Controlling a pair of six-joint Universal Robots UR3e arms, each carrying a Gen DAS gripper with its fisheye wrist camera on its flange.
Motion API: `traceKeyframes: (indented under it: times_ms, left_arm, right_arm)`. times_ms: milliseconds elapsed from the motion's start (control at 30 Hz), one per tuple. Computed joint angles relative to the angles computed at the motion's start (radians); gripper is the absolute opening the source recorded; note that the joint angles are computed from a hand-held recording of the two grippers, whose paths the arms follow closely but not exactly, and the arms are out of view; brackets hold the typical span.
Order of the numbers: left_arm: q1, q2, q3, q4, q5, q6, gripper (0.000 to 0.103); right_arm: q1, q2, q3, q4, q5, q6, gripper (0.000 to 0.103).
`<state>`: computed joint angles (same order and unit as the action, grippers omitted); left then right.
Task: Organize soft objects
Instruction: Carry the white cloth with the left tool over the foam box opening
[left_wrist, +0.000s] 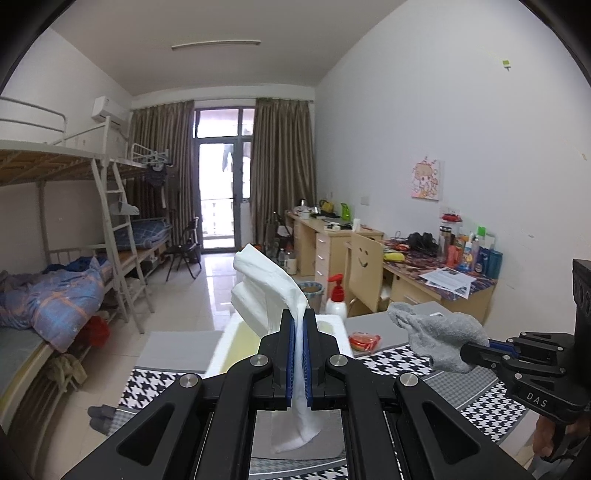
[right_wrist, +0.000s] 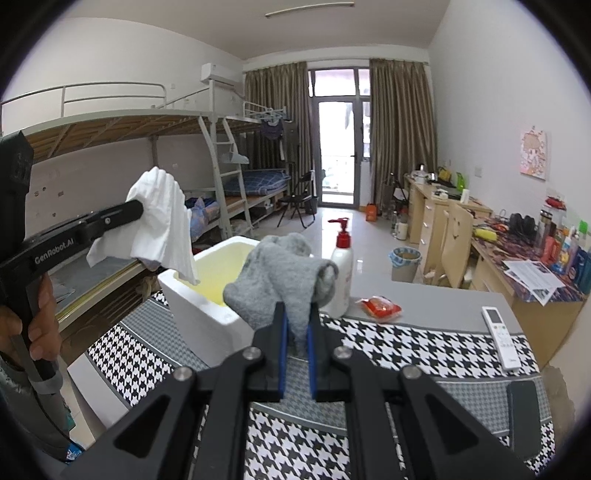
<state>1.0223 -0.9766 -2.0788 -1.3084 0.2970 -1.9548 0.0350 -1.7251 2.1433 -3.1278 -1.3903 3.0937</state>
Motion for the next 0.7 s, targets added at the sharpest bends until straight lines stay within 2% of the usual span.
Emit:
traceKeyframes:
  times_ms: [267,500,600,700]
  left_arm:
    - [0.005,-0.021,-0.027,0.09,0.012,-0.048,0.004]
    - [-0.054,-0.115,-0.043,0.325,0.051,-0.181,0.004]
    - [-0.061,-0.136,-0.036,0.343,0.051,-0.188,0.004]
    - [-0.091,-0.185,-0.029,0.422,0.069,-0.229,0.004]
  right_arm:
    - [0.04,0.068,-0.067,0.001,-0.003,-0.006,0.012]
    - [0.063,0.117,-0.121,0.013,-0.008,0.002,0.012]
    - [0.069,0.129,-0.13,0.003,-0.015,0.006,0.012]
    - [0.081,0.143,-0.144,0.007,-0.035,0.017,0.012]
